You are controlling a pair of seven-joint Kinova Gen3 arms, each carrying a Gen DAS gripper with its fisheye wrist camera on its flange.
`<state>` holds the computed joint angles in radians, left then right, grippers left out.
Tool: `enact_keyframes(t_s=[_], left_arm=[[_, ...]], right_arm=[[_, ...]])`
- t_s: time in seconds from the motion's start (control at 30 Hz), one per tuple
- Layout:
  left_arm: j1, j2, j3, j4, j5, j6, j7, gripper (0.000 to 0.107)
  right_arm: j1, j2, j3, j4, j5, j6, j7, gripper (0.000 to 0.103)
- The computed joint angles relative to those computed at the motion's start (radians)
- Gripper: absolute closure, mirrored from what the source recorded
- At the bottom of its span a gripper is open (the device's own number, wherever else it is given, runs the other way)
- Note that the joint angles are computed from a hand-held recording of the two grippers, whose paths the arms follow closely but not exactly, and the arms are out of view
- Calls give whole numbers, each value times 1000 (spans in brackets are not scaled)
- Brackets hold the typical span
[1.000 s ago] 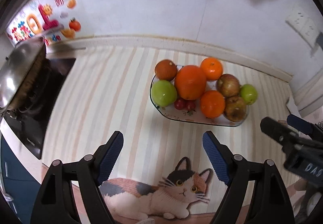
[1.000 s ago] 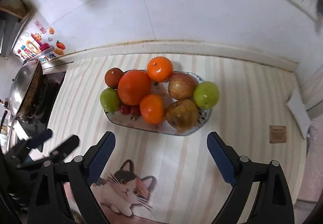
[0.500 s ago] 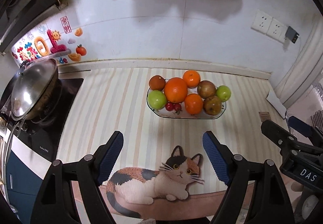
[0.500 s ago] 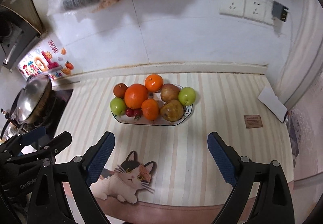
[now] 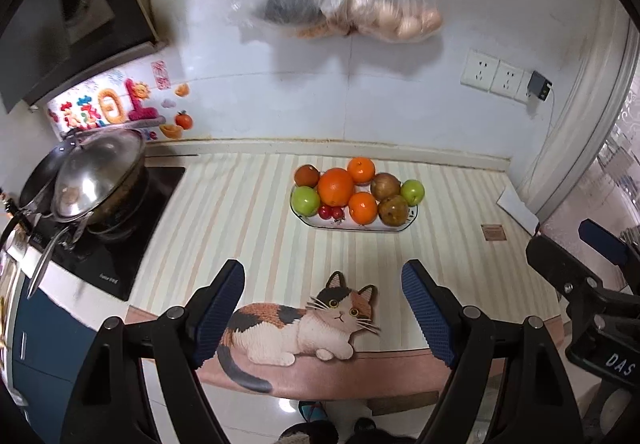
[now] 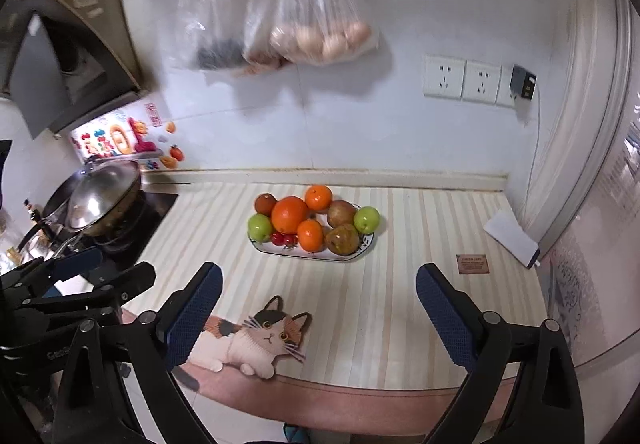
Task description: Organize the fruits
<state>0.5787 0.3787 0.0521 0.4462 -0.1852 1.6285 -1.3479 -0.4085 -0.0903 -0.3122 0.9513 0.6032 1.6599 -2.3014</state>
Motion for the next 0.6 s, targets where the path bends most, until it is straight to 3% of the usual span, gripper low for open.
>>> enact_keyframes(t_s=[0.27,0.53,0.57,0.6], left_arm=[[141,-132,4,172,-179,-50,172,27],[233,-193,75,230,-339,24,330,27],[245,-203,83,237,-360,33,349,21],[253,-211,92,243,-377,39,361,8]], right_arm=[[40,-114,-50,20,-72,10,42,2],[116,-205,-94,12,-147,49,114,2],[131,-213,-114,8,-144,59,123,2],[146,-217,-132,1,-143,71,131,0]])
